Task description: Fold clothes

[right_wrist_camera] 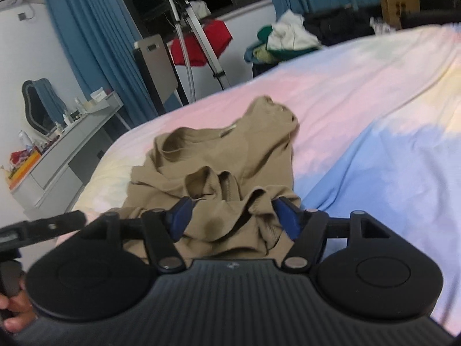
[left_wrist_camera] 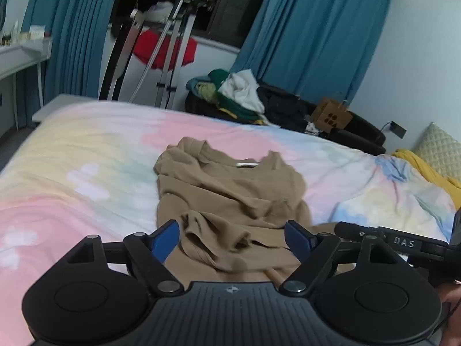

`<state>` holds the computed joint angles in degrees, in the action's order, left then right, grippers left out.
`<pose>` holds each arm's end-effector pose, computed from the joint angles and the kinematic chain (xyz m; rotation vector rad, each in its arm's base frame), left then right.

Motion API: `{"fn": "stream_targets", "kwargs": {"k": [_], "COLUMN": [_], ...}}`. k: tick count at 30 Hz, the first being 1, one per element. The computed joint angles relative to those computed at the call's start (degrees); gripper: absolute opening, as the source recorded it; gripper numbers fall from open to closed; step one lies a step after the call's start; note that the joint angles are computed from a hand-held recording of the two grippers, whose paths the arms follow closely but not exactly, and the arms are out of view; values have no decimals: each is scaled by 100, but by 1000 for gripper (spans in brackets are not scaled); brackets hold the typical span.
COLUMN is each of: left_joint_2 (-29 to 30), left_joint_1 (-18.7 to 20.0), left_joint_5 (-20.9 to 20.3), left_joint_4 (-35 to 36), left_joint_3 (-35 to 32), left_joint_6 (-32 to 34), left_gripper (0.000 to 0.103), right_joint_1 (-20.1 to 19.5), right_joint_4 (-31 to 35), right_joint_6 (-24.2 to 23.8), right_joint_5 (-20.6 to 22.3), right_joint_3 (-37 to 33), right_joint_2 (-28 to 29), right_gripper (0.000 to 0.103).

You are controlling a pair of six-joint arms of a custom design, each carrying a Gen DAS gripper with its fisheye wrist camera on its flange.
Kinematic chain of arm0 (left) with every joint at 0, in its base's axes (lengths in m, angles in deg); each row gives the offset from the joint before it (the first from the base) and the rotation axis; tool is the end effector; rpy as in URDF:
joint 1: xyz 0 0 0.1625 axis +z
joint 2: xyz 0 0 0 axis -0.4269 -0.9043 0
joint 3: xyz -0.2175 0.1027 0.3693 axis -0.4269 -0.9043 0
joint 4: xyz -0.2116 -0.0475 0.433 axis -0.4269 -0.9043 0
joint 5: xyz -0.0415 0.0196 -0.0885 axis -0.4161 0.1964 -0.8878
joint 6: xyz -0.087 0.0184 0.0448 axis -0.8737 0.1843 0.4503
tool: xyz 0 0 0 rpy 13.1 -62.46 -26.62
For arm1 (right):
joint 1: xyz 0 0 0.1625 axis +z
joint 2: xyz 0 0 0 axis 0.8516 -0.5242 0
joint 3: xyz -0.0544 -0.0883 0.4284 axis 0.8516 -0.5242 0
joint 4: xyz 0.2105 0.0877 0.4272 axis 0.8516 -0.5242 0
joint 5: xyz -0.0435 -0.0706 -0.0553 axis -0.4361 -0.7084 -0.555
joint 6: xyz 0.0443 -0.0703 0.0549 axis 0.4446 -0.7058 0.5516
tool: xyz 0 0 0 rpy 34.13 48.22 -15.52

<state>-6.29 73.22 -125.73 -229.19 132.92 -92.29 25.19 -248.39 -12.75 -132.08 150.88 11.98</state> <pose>-0.2314 -0.5558 0.1680 0.4971 2.4345 -1.1910 0.0606 -0.6438 0.2232 0.4786 -2.5650 1.2076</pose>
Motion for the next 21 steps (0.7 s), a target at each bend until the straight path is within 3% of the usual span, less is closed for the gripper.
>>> {"fn": "stream_targets", "kwargs": {"k": [9, 12, 16, 21], "left_joint_2": [-627, -642, -674, -527], "left_joint_1": [-967, -1160, -1132, -951], "left_joint_5": [846, 1066, 960, 911], "left_joint_4": [294, 290, 591, 1048], "left_joint_3": [926, 1087, 1088, 939], "left_joint_6": [-590, -623, -953, -1209], "left_gripper": [93, 97, 97, 97], "right_joint_1": [270, 266, 211, 30], "right_joint_4": [-663, -774, -629, 203], "right_joint_6": [-565, -657, -446, 254], "right_joint_5": [-169, -47, -5, 297], "right_joint_3": [1148, 1387, 1399, 1277], "right_joint_2": [-848, -1052, -1103, -1195], "right_gripper": [68, 68, 68, 68]}}
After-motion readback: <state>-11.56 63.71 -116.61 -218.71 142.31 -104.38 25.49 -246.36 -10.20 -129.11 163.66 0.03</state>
